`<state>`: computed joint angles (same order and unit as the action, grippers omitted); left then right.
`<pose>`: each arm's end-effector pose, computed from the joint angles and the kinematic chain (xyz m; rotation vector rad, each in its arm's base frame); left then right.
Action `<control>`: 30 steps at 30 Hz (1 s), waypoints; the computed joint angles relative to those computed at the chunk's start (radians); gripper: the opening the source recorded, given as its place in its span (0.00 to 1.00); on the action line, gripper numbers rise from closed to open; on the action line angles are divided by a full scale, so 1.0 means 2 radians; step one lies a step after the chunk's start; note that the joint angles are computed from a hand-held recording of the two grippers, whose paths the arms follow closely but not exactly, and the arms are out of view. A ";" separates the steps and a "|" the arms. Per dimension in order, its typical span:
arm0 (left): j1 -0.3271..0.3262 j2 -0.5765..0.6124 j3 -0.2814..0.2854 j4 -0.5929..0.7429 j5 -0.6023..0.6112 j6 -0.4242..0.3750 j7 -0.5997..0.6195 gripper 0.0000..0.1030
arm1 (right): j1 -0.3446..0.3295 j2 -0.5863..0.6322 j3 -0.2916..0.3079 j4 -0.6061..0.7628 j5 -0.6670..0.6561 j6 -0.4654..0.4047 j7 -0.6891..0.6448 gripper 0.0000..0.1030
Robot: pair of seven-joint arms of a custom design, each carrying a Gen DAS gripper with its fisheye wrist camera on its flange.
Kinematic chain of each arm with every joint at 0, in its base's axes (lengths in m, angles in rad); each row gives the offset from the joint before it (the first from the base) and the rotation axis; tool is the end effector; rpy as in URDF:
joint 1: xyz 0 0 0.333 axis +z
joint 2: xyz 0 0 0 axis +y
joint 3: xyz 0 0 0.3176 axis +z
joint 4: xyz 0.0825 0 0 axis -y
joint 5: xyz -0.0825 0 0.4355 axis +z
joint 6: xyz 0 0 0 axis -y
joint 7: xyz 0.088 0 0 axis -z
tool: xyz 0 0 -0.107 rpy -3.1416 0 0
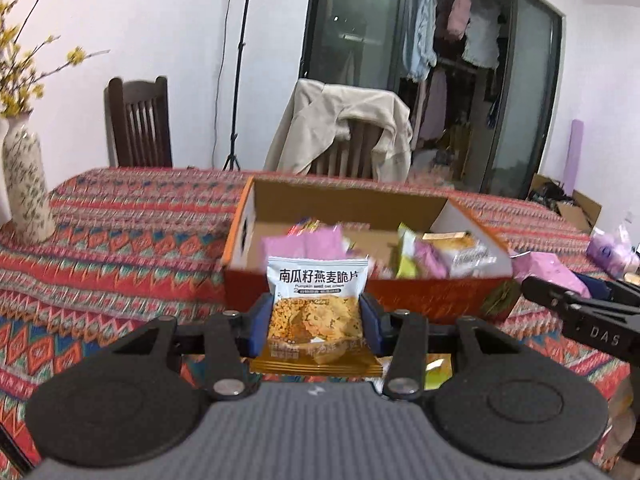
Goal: Organize snacks
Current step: 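Carry both packets over the orange box and open both grippers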
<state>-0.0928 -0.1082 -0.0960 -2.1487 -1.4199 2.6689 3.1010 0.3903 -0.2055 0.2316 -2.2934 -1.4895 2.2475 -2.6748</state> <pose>0.5908 -0.0842 0.4768 -1.1412 2.1319 -1.3592 0.4640 0.3011 0.4464 -1.1376 1.7946 -1.2227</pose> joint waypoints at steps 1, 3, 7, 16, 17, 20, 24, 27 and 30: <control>-0.001 0.002 -0.002 0.006 -0.001 0.001 -0.003 0.45 | -0.001 0.000 -0.001 0.003 -0.001 0.000 -0.002 0.60; -0.004 0.009 -0.005 0.018 0.000 0.003 -0.010 0.45 | -0.004 0.003 -0.004 0.014 -0.003 0.002 -0.006 0.60; -0.008 0.024 -0.012 0.044 -0.006 0.010 -0.017 0.45 | -0.011 0.018 -0.010 0.039 -0.006 0.004 -0.017 0.60; -0.012 0.096 -0.042 0.123 0.019 0.063 -0.071 0.45 | -0.018 0.082 -0.038 0.109 0.000 0.023 -0.037 0.60; -0.011 0.105 -0.046 0.130 0.021 0.068 -0.075 0.45 | -0.018 0.088 -0.041 0.115 0.000 0.023 -0.038 0.60; -0.005 0.124 -0.058 0.146 0.000 0.082 -0.058 0.45 | -0.014 0.105 -0.048 0.125 -0.014 0.020 -0.027 0.60; 0.000 0.144 -0.066 0.162 0.020 0.087 -0.065 0.45 | -0.012 0.115 -0.059 0.130 -0.030 0.034 -0.016 0.60; 0.002 0.157 -0.074 0.174 0.046 0.096 -0.084 0.45 | -0.010 0.120 -0.063 0.134 -0.036 0.033 -0.005 0.60; 0.005 0.172 -0.084 0.192 0.047 0.120 -0.087 0.45 | -0.011 0.125 -0.067 0.137 -0.040 0.033 0.007 0.60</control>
